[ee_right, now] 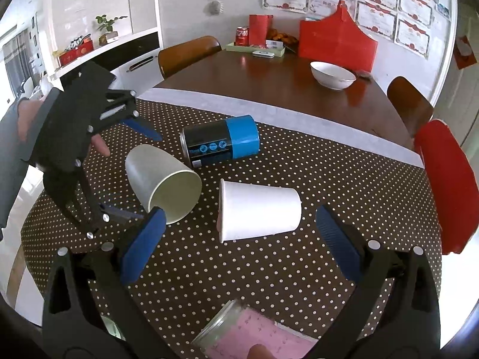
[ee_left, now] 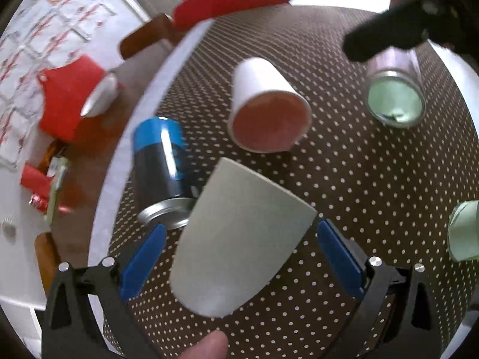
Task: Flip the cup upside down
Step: 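Close the left gripper around the white cup's base end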
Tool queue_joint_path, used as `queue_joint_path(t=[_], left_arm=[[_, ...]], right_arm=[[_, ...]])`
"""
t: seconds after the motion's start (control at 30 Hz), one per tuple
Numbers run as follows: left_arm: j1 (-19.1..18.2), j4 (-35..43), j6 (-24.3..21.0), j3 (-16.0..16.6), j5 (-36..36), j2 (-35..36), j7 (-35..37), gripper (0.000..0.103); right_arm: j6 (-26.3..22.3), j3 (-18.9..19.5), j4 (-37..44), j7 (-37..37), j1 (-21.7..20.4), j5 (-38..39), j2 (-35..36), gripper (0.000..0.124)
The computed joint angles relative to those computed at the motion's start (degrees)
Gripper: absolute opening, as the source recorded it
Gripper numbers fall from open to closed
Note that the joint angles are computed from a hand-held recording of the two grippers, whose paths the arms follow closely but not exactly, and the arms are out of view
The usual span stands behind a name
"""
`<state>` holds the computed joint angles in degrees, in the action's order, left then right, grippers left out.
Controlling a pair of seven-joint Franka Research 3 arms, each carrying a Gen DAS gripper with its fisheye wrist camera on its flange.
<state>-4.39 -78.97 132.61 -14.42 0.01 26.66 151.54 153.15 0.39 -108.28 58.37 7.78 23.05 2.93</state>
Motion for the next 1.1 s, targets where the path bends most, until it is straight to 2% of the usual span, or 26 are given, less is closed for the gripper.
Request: queue_joint_path(t=[0.07,0.2,0.3,0.43,0.53,0.73,1.1], left_arm=[[-1.68,4.08,-3.61,0.69,2.28,2.59,-1.10,0.099],[-3.71,8.14,-4.73,1.48,4.34,5.74,-5.27,0.096],[-4.86,14.86,-8.40,2.10,4.58,9.51,-10.32,0.095],[-4.82,8.25,-3.56,2.68,6.57,5.71,-14.04,0.094],[-3.96,0.53,0.14,3.06,7.25,0.86,-18.39,0.094],[-3.51,-5.28,1.22,3.64,8.34,-3.48,-27.96,0.093],[-2.22,-17.60,3.63,3.24,8.52,-12.73,-34.00,0.088]], right_arm=[[0.08,-0.06,-0.06,0.26,-0.04,0.00,0.05,0.098],[0.19,-0.12,-0.40,0.21,-0.19,0.78,-0.26,0.098],[0.43,-0.12,-1.36,0.16,-0.20,1.36,-1.05,0.098],[0.75,-0.13,-3.36,-0.78,-0.06,2.79,-2.70,0.098],[0.77,-0.21,-4.50,-1.41,0.15,4.27,-3.84,0.098],[1.00,-0.38,-8.08,-3.47,1.03,6.85,-7.09,0.098],[1.04,-1.46,-14.43,-6.45,2.94,10.97,-13.43,0.098]])
